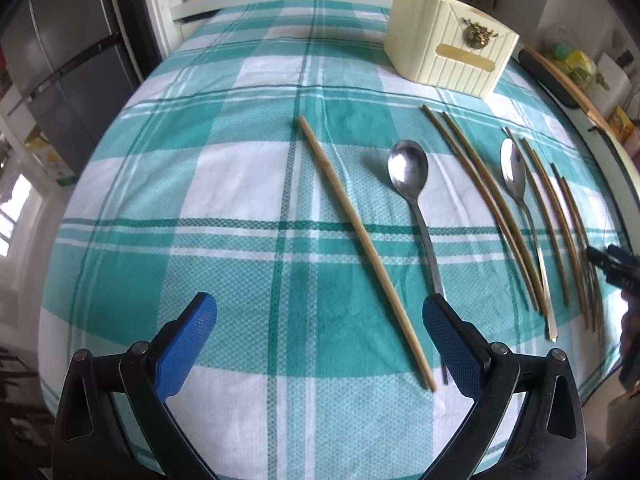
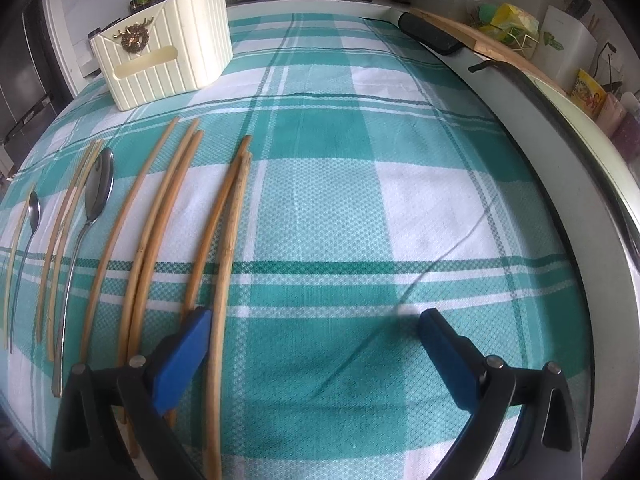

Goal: Organize utensils
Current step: 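Lower the right tool onto a wooden chopstick and close it while the left tool grasps another chopstick, then carry the chopsticks over the cream holder and open the right tool while the left tool releases its chopstick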

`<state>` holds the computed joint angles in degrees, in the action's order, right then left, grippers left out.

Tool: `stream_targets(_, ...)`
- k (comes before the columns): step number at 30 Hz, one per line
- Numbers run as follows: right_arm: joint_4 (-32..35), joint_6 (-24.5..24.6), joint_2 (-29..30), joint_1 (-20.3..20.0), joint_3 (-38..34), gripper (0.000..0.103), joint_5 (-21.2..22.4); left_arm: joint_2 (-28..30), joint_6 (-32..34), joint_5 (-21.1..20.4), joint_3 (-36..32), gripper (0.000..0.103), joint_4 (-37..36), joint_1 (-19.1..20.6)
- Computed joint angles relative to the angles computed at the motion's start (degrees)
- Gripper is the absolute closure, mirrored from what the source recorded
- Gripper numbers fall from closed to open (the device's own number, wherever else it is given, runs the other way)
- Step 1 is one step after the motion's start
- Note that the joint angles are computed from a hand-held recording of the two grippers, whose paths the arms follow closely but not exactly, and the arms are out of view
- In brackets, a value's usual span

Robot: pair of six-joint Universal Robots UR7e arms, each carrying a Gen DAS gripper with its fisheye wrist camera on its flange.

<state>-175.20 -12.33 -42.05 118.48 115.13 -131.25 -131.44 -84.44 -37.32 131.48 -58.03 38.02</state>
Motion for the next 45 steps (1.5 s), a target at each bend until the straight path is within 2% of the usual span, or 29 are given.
stream_targets(5, 8.9, 0.4, -1.7, -0.4, -1.6, 0.0, 1.2, 6.2, 16.6, 2.4, -1.0, 0.002, -17.7, 12.6)
stream_targets(9, 14.6, -0.4, -1.4, -0.7, -4.6, 0.003, 1.9, 11.0, 25.9, 2.6, -2.9, 0.013, -25.6, 19.2)
stream_targets(14, 20.1, -3.6, 1.9, 0.1, -11.4, 0.042, 3.0, 15.2, 35.3, 1.9, -5.6, 0.014, -31.5, 24.0)
stream_targets(17, 23.6, -3.6, 4.4, 0.4, -16.2, 0.054, 3.8, 18.0, 39.6, 0.3, -8.3, 0.019, -34.1, 26.8)
stream_targets(21, 27.4, -2.6, 7.8, 0.5, -22.6, 0.063, 5.1, 21.8, 41.8, -1.4, -12.0, 0.032, -34.0, 29.1)
stream_targets(22, 28.6, -2.2, 8.8, 0.5, -24.4, 0.078, 5.0, 22.6, 42.1, -1.6, -12.8, 0.039, -33.5, 29.3)
stream_targets(23, 29.3, -1.6, 9.5, 0.6, -25.7, 0.091, 4.8, 23.2, 42.3, -1.8, -13.4, 0.044, -33.2, 29.2)
stream_targets(24, 30.0, -1.1, 10.1, 0.5, -26.9, 0.093, 5.1, 23.5, 43.0, -2.4, -13.6, 0.06, -33.8, 29.2)
stream_targets(25, 30.9, -0.7, 10.5, 0.4, -27.8, 0.095, 5.8, 23.7, 43.3, -2.7, -13.7, 0.084, -34.0, 29.1)
stream_targets(27, 31.1, 0.1, 11.0, 0.0, -28.9, 0.096, 6.5, 24.2, 41.9, -1.3, -13.8, 0.096, -32.6, 28.3)
stream_targets(30, 28.1, 1.0, 10.2, -0.5, -27.8, 0.096, 8.3, 23.0, 42.3, 0.1, -12.1, 0.099, -34.4, 27.3)
stream_targets(33, 22.8, 1.0, 7.2, -0.7, -24.0, 0.096, 11.5, 19.9, 42.4, -0.4, -10.9, 0.099, -37.4, 25.3)
stream_targets(34, 21.3, 1.0, 6.2, -0.5, -22.9, 0.096, 12.3, 17.8, 40.1, -0.1, -10.0, 0.099, -35.9, 22.6)
stream_targets(37, 16.9, -0.1, 3.1, 0.9, -20.1, 0.096, 14.0, 13.4, 39.0, 2.1, -10.1, 0.099, -34.2, 17.3)
stream_targets(40, 12.0, -2.0, 0.1, 2.8, -17.6, 0.096, 15.5, 9.3, 34.5, 4.7, -11.2, 0.099, -28.5, 9.6)
stream_targets(45, 6.1, -4.8, -4.2, 6.4, -15.0, 0.096, 17.6, 6.6, 32.0, 8.7, -14.0, 0.099, -23.2, 0.7)
